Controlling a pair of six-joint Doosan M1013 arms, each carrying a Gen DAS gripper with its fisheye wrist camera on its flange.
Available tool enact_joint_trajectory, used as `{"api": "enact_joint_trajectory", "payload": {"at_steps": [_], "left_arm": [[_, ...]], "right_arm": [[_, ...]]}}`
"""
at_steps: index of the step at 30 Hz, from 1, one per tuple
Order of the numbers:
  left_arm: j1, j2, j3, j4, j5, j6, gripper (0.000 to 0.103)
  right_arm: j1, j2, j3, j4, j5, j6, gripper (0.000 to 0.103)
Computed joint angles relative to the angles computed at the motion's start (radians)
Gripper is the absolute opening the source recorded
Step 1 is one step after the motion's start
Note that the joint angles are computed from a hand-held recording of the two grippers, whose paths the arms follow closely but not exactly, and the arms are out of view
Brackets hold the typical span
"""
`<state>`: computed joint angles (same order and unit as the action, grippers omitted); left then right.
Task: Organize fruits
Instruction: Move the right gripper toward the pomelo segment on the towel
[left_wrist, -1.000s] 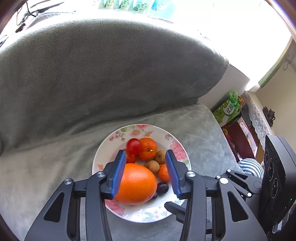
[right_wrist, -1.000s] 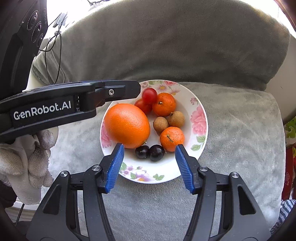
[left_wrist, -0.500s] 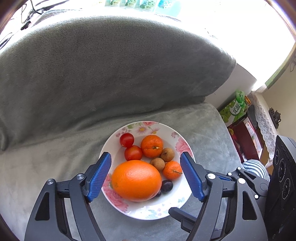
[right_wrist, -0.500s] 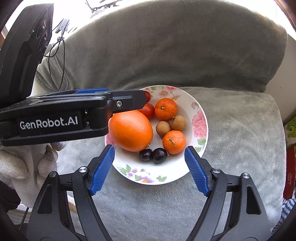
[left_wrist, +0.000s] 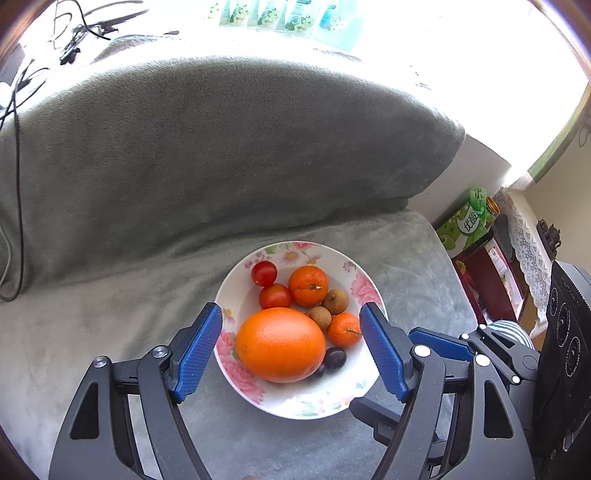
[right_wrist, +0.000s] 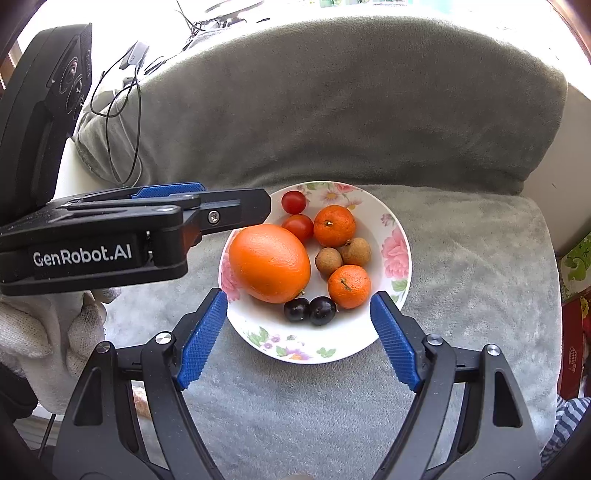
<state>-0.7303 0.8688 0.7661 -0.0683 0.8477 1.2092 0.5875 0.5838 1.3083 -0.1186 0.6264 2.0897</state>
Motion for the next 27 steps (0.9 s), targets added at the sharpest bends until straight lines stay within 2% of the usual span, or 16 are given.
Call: {"api": "enact_joint_trajectory", "payload": {"at_steps": [15, 21, 23, 27], "left_arm": [[-0.003, -0.144, 0.240, 0.123, -0.122, -0.159, 0.077], [-0.002, -0.215, 0.370, 0.206, -0.165, -0.275, 0.077], [0.000, -0.238, 0.416, 0.229, -0.176, -0.326, 0.077], [0.004, -0.287, 0.509, 0.283, -0.193, -0.436, 0.077]], "right_arm": [[0.045, -0.032, 0.027, -0.103, -0.058, 0.033, 0.082], [0.056, -0.032, 0.021, -0.045, -0.064, -0.050, 0.083], [0.055, -0.029, 0.019, 0.005, -0.073, -0.092, 0.093], [0.062, -0.022, 0.010, 0.055, -0.081, -0.161, 0.096]]}}
